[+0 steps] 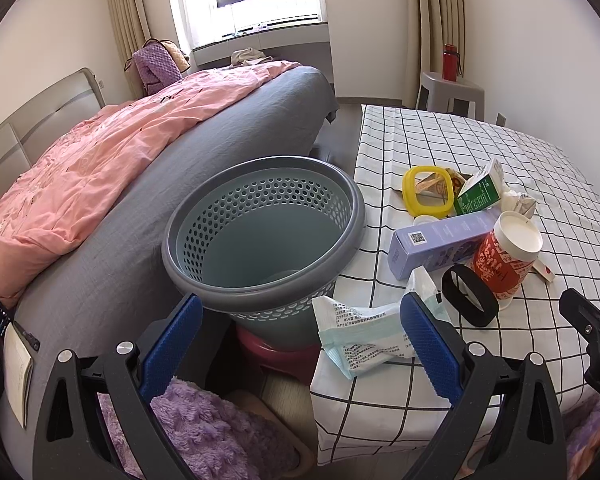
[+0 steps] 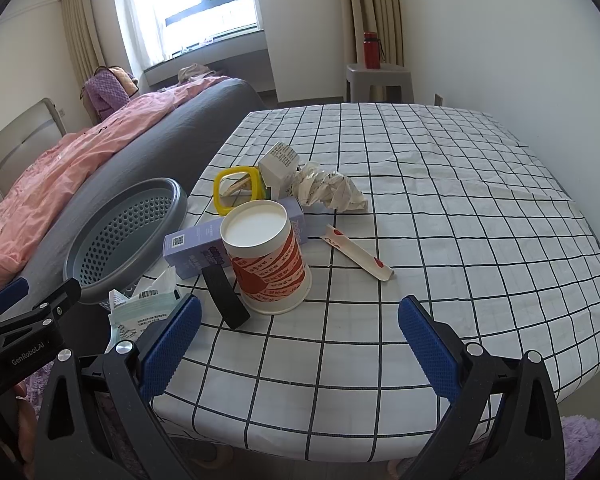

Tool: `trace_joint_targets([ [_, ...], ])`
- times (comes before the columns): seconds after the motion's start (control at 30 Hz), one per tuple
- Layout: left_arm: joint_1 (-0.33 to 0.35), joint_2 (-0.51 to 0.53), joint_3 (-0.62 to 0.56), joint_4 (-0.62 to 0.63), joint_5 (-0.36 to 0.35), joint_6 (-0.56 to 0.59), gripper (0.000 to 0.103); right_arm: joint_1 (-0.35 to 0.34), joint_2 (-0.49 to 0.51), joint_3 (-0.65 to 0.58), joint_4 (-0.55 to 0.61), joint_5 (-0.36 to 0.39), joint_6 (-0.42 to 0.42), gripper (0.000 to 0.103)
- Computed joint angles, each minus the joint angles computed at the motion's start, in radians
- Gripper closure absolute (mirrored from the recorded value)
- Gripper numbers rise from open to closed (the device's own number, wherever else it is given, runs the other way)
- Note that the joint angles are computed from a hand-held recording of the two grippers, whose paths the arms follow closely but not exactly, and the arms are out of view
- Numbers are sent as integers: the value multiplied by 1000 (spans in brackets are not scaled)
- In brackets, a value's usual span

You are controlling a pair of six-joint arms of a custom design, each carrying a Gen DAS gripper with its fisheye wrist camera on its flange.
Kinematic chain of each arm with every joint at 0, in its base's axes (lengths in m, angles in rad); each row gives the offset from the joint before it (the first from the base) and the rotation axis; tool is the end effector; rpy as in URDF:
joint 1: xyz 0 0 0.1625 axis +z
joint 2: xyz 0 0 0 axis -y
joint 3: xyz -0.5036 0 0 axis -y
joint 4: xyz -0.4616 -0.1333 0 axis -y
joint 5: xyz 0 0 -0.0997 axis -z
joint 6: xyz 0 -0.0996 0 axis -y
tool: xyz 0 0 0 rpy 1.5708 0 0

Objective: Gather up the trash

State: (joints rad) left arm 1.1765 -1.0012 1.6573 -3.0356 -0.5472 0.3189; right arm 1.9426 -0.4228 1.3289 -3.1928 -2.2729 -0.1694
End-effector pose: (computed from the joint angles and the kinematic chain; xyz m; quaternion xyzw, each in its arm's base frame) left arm -0.0841 -0.7705 0.3413 0.0993 0.8184 -0.3597 0.4370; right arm 0.3800 -0.7847 0.0139 0.1190 -0.8797 0.3598 0.2872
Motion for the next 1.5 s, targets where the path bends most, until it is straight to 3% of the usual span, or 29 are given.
trace_joint_targets([
  [0.8, 2, -1, 10, -4, 5, -7, 8, -1, -3, 4, 13, 5, 11, 6],
  [1.1, 44, -32, 26, 32, 4, -29, 8, -5, -1, 0, 40, 21, 24, 6],
  [1.2, 62, -48, 29, 87, -35, -47, 8, -4, 3, -3, 51, 21, 21, 6],
  [1.3, 80, -68, 30, 140, -123, -39, 8, -3, 4, -5, 57, 16, 25, 6],
  [1.5, 95, -72, 10, 195, -287, 130, 8, -6, -9, 9, 32, 3, 45, 6],
])
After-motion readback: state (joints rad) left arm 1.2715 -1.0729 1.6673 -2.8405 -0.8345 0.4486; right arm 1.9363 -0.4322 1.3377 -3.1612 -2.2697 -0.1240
